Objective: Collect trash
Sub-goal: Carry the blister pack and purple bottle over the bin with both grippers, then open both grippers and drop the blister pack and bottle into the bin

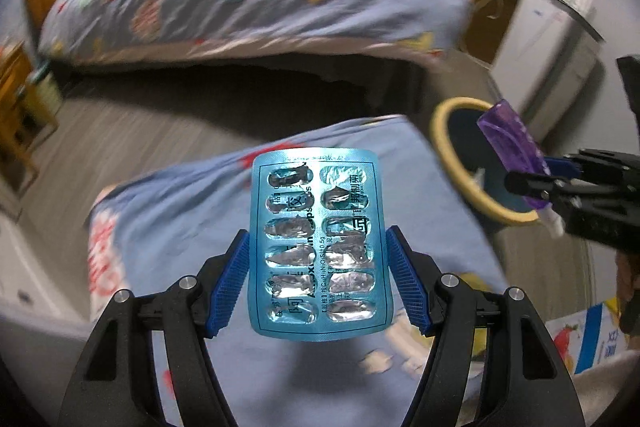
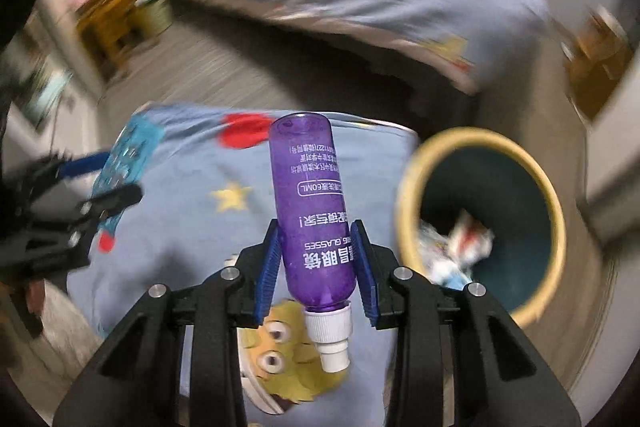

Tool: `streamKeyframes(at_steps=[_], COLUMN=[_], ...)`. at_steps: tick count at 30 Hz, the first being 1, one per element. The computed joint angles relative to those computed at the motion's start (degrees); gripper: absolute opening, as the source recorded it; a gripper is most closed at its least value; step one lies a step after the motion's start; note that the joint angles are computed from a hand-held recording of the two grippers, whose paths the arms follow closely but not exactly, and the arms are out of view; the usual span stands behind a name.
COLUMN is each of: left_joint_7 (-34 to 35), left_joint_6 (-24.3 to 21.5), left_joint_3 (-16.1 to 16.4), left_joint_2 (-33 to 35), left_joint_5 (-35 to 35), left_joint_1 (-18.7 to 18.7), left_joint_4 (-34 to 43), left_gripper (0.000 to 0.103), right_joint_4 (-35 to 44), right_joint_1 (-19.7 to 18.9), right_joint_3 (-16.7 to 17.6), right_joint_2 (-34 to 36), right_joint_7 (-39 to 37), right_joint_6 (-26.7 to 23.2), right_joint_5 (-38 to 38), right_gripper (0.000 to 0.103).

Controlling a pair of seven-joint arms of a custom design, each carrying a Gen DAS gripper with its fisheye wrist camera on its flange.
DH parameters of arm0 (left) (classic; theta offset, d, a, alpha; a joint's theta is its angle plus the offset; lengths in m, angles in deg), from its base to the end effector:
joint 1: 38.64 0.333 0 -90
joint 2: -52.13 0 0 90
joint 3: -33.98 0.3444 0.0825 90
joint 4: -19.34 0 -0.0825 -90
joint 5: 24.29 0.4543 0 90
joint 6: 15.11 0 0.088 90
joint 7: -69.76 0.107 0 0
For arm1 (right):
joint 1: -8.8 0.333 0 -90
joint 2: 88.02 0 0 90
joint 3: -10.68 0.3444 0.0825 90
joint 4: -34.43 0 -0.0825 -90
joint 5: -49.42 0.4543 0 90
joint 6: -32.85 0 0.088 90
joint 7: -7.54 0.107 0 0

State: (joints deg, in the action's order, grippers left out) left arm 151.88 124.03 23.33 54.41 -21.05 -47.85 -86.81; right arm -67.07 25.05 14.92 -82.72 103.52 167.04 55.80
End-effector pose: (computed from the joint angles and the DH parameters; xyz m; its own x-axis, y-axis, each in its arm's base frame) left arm 0.6434 -0.2303 0.5619 -0.2436 -0.9696 0.0241 -0.8360 0.1973 -0.5120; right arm 0.6558 0.2450 0.5617 0.2261 -0.9609 -0.1600 -0.8871 -0.1352 -0.4413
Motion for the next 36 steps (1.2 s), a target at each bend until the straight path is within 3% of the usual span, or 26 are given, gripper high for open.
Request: streamKeyframes(at_steps=[4, 10, 15, 19, 21, 22, 24, 32, 36], left_joint_7=[3.14, 9.60, 12.83, 13.37, 13.56, 13.56, 12.33, 12.62, 13.95], left_joint_6=[0.76, -1.06, -2.61, -2.76, -1.27, -0.31, 0.95, 2.25, 4.25], left_joint_3=[-1.69, -3.63, -3.39, -2.67, -2.48, -2.30, -1.51, -2.86, -4.26], left_joint_2=[5.44, 16.57, 24.08, 29.91, 30.72, 30.77, 31.21, 26.98, 22.03], left_joint_5=[-0.26, -0.91, 0.88, 2.22, 2.26, 2.40, 3.16, -0.08, -3.31], left_joint_1=[-2.08, -5.99, -9.34, -11.69, -12.08, -12.22, -12.78, -10.46, -8.59], left_joint_4=[5.60, 17.37, 25.85, 33.12, 33.86, 33.74, 34.25, 28.83, 22.94], left_gripper=[0.068, 0.069, 0.069, 0.069, 0.070, 0.072, 0.084, 0.087, 0.093], right_joint_4=[-2.84, -6.22, -8.29, -10.23, -11.35, -11.45, -12.03, -13.48, -16.05], right_joint_1=[-2.14, -6.09, -8.08, -8.72, -8.88, -8.86, -8.79, -8.93, -9.16], right_joint_3=[-2.25, -4.16, -4.48, -4.33, -4.14, -4.10, -4.24, -4.55, -4.15], right_joint_2=[-1.35, -1.91, -2.07, -2.57, -2.97, -2.96, -3.33, -6.43, -10.49], right_joint_7=[5.70, 12.87, 13.13, 12.97, 11.39, 11.45, 13.06, 16.62, 19.20], right_joint_6=[1.36, 4.67, 6.77, 12.68, 15.98, 16.75, 17.77, 13.86, 13.94], right_joint_5=[-2.40, 0.47, 3.84, 7.51, 10.14, 10.46, 8.66, 0.77, -5.22], right_gripper=[0.034, 0.034, 0.035, 0.036, 0.038, 0.055, 0.064, 0.065, 0.077])
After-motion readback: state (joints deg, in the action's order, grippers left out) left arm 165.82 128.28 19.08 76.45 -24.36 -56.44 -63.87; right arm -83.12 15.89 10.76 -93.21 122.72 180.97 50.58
